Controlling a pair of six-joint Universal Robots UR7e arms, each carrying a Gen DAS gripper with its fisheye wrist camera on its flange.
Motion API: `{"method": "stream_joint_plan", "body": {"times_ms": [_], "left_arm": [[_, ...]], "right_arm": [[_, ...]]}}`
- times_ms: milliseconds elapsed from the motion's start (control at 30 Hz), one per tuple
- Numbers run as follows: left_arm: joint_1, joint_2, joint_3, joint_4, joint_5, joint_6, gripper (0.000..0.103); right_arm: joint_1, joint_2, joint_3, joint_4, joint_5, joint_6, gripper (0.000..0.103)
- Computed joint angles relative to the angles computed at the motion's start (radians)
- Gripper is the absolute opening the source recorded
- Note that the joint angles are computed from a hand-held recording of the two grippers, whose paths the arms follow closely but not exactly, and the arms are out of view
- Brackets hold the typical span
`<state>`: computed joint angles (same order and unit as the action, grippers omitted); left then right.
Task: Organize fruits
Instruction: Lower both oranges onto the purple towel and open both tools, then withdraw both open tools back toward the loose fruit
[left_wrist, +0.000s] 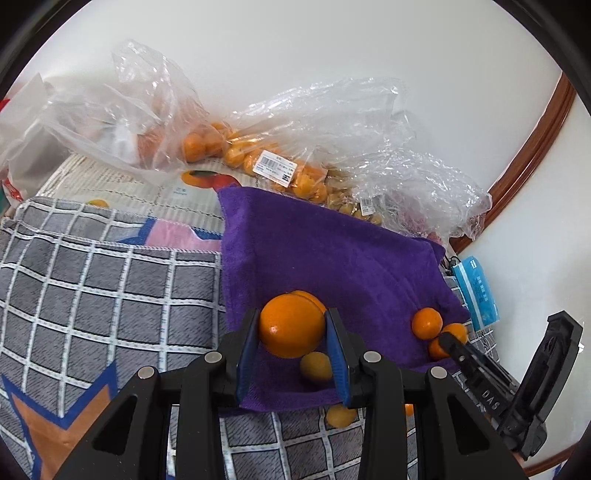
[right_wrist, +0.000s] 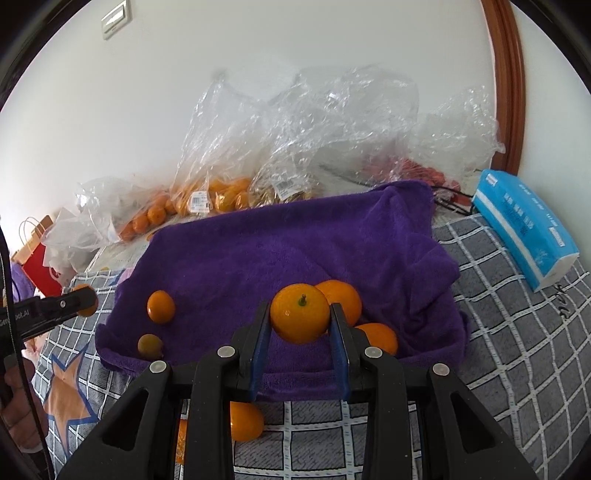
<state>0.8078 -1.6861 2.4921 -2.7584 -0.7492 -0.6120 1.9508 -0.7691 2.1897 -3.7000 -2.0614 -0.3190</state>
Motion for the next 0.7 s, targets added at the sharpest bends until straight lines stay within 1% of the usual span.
{"method": "stream_joint_plan", "body": {"times_ms": [233, 400, 600, 700], "left_arm": [[0.040, 0.089, -0.017, -0.051, -0.041, 0.028, 0.033], [0.038, 0.126, -0.013, -0.067, -0.016, 0.035, 0.033], [0.035, 0.140, -0.013, -0.085, -0.012, 0.047, 0.033], [0.028, 0.155, -0.014, -0.081, 0.018, 0.050, 0.033]], "right_arm": [[-0.025, 0.033, -0.008, 0.018, 0.021, -0.002, 0.031], [-0.027, 0.043, -0.001, -0.007, 0.020, -0.016, 0.031], [-0.018, 0.056, -0.004, -0.028, 0.001, -0.030, 0.031], [-0.013, 0.064, -0.010, -0.037, -0.013, -0.043, 0.031]]}}
